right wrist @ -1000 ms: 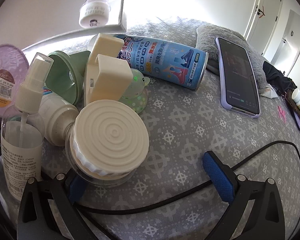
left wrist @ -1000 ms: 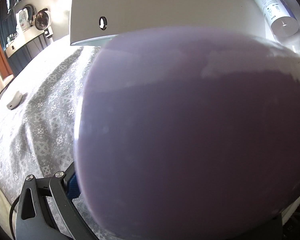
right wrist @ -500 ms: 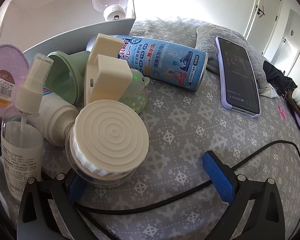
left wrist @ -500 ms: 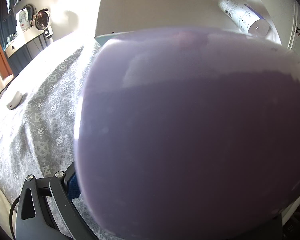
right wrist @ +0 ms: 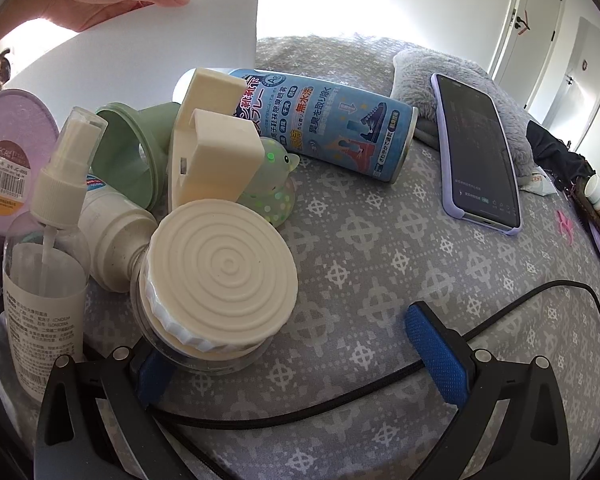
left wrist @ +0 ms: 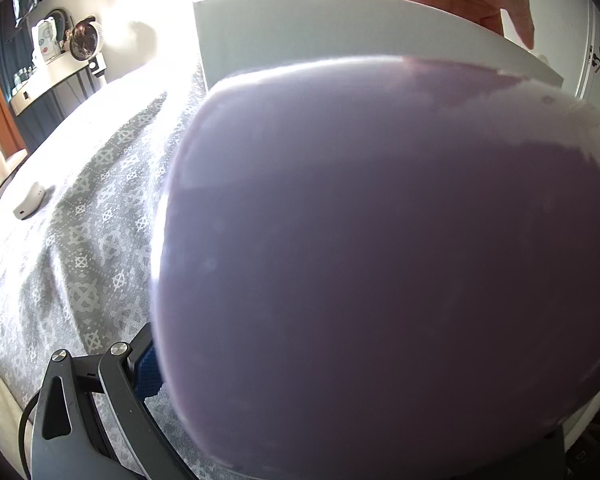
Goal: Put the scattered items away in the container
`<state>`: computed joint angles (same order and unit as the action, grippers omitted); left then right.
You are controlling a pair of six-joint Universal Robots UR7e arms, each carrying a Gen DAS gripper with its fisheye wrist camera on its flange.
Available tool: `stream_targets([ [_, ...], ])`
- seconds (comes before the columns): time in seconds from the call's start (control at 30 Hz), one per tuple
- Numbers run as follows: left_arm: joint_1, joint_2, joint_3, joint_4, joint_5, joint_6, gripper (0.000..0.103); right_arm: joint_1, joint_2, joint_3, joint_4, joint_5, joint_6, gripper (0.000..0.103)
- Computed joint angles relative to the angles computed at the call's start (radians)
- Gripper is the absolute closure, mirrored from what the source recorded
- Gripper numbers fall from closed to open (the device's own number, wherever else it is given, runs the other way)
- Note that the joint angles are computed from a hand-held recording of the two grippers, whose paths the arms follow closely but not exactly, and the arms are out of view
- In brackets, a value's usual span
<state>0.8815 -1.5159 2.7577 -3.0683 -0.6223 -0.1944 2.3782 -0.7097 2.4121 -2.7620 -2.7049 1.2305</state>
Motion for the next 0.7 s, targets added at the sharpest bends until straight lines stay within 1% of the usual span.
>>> stream_targets([
  [0.7, 0.002, 0.002, -0.002, -0.003, -0.001, 0.004, 0.000, 0.000, -0.001, 0.003, -0.005, 0.000, -0.002, 0.000],
])
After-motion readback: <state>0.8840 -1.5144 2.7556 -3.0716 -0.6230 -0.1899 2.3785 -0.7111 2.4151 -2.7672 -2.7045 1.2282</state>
